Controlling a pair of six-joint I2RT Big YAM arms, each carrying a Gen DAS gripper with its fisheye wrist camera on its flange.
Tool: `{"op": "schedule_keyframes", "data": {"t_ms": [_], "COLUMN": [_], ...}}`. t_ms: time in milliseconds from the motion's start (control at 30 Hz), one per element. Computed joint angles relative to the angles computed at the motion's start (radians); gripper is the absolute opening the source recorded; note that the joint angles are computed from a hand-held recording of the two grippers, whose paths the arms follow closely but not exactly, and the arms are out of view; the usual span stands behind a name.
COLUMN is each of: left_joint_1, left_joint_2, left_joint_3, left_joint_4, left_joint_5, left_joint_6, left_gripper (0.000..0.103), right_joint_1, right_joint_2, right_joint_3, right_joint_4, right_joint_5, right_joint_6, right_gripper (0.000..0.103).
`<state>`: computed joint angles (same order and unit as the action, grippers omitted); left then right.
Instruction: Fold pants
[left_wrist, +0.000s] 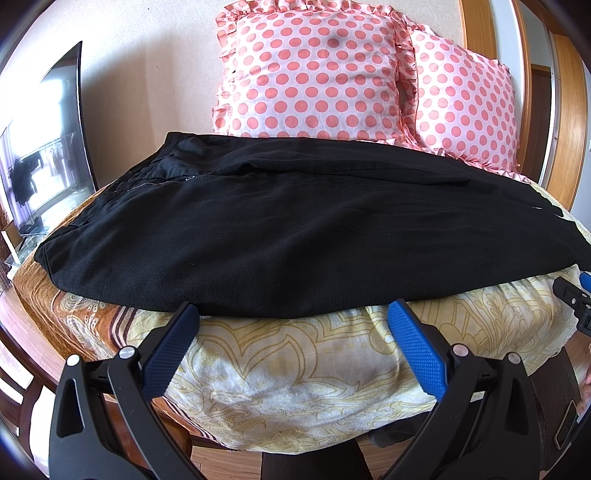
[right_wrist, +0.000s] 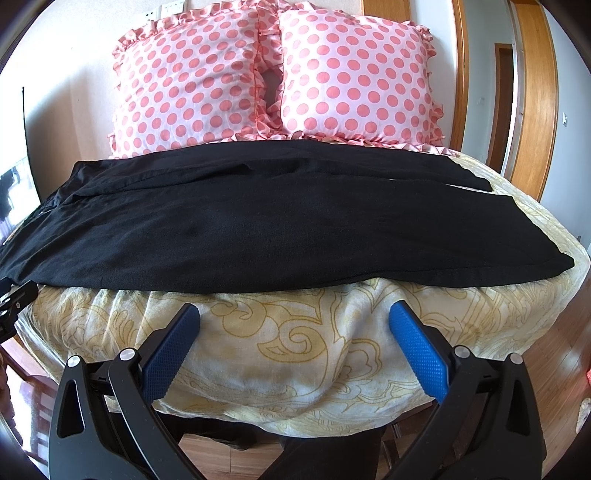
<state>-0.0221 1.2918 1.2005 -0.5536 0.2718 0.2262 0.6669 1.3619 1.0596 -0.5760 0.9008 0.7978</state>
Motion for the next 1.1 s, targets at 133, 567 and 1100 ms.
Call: {"op": "schedule_keyframes", "data": {"t_ms": [133,567,1100], "left_joint_1": [0.0,0.025,-0.031], "left_joint_2": [0.001,-0.025,0.117], "left_joint_3": [0.001,0.021,0.221], "left_joint_4": [-0.001,-0.022,0.064], "left_joint_5": [0.0,0.081,0.057], "left_joint_6": [-0.001,0.048,-0.168], "left_gripper": [0.101,0.101,0.101], "right_joint_1": [0.001,-0.06,-0.618], "right_joint_2": [-0.002,-0.193,0.152], "right_joint_3": [0.001,-0.085,0.542], "right_joint_4": [-0.006,0.135,-0.301], "right_joint_5": [-0.002,-0.044,-0.218], "right_joint_6": [0.003,-0.13,-0.013], "right_gripper": [0.102,0.102,0.09]}}
